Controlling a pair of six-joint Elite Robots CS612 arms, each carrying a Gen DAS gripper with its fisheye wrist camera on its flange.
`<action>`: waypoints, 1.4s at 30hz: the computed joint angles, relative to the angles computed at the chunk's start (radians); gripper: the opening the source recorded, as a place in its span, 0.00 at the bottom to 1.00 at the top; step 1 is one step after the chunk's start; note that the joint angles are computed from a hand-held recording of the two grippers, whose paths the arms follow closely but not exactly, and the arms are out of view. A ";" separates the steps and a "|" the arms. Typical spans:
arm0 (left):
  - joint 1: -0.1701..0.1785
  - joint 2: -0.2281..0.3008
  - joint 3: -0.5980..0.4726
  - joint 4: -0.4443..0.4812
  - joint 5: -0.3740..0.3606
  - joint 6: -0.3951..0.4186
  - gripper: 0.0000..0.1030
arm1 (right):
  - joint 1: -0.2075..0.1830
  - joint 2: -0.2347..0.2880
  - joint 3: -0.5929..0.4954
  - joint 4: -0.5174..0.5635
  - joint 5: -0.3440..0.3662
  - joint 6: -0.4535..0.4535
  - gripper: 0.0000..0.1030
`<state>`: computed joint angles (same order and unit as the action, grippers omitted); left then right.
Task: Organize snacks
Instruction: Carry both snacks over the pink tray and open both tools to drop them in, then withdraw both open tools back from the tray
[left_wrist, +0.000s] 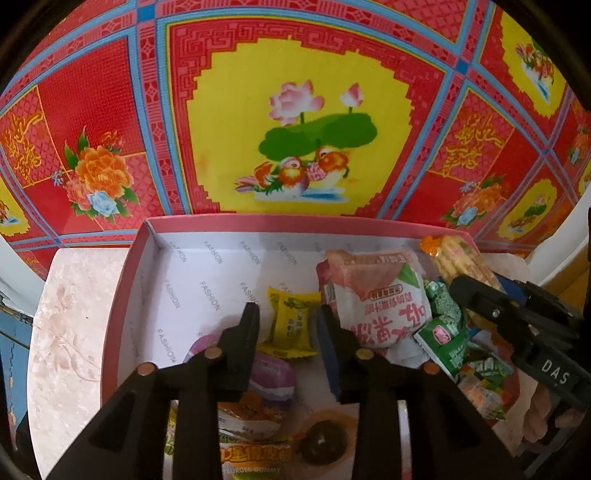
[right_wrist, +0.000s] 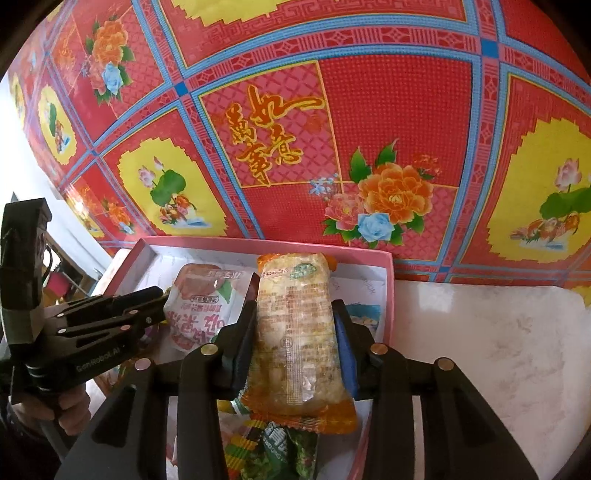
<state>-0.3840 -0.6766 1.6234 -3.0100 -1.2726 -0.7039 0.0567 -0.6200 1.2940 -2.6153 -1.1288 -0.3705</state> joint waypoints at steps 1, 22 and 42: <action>-0.001 0.001 -0.004 0.009 0.003 0.001 0.36 | 0.001 -0.001 0.000 0.001 -0.005 -0.003 0.43; -0.037 -0.027 0.028 0.023 0.066 -0.021 0.62 | -0.001 -0.042 0.044 -0.025 -0.002 0.024 0.69; -0.074 -0.104 0.113 0.022 0.085 -0.061 0.62 | -0.002 -0.130 0.161 -0.084 0.016 0.019 0.69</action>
